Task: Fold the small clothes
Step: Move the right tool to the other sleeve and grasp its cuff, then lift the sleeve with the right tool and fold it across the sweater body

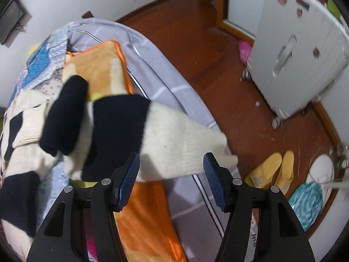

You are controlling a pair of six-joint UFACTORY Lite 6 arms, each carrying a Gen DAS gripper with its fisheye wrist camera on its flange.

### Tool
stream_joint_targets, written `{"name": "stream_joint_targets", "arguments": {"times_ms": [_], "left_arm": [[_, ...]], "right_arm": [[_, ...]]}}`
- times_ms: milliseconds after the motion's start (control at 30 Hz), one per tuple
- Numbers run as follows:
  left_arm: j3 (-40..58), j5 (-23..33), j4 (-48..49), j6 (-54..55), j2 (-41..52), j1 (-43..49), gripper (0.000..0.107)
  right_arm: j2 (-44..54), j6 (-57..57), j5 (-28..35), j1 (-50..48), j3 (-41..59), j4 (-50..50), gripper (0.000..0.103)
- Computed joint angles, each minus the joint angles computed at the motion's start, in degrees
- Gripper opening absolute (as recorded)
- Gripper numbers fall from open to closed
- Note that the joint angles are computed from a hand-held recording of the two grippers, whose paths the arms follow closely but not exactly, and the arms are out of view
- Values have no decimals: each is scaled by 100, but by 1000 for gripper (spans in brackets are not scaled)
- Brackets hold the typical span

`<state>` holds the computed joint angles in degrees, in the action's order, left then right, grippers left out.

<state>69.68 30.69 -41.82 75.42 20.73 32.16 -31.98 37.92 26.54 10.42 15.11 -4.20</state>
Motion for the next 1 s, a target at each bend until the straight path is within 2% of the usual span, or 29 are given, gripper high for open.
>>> {"name": "stream_joint_targets", "arguments": {"times_ms": [133, 267, 333, 367, 433, 533, 767, 1000], "left_arm": [[4, -82, 92, -81, 81, -43, 94], [39, -115, 209, -185, 176, -67, 94], [37, -162, 253, -216, 209, -75, 94], [42, -184, 285, -245, 228, -79, 94], [67, -195, 315, -285, 262, -76, 94], [113, -167, 332, -326, 288, -73, 94], [-90, -193, 162, -72, 61, -80, 94], [-29, 8, -7, 85, -37, 98, 94]], "right_arm": [[170, -294, -397, -200, -113, 326, 63], [483, -1009, -841, -483, -152, 1045, 57], [549, -1005, -982, -467, -159, 1083, 46], [530, -801, -1013, -410, -167, 898, 43], [503, -220, -1060, -276, -149, 330, 27], [381, -81, -1015, -288, -96, 127, 12], [-71, 420, -660, 13, 204, -412, 9], [-142, 1015, -71, 836, 1358, -1005, 8]]}}
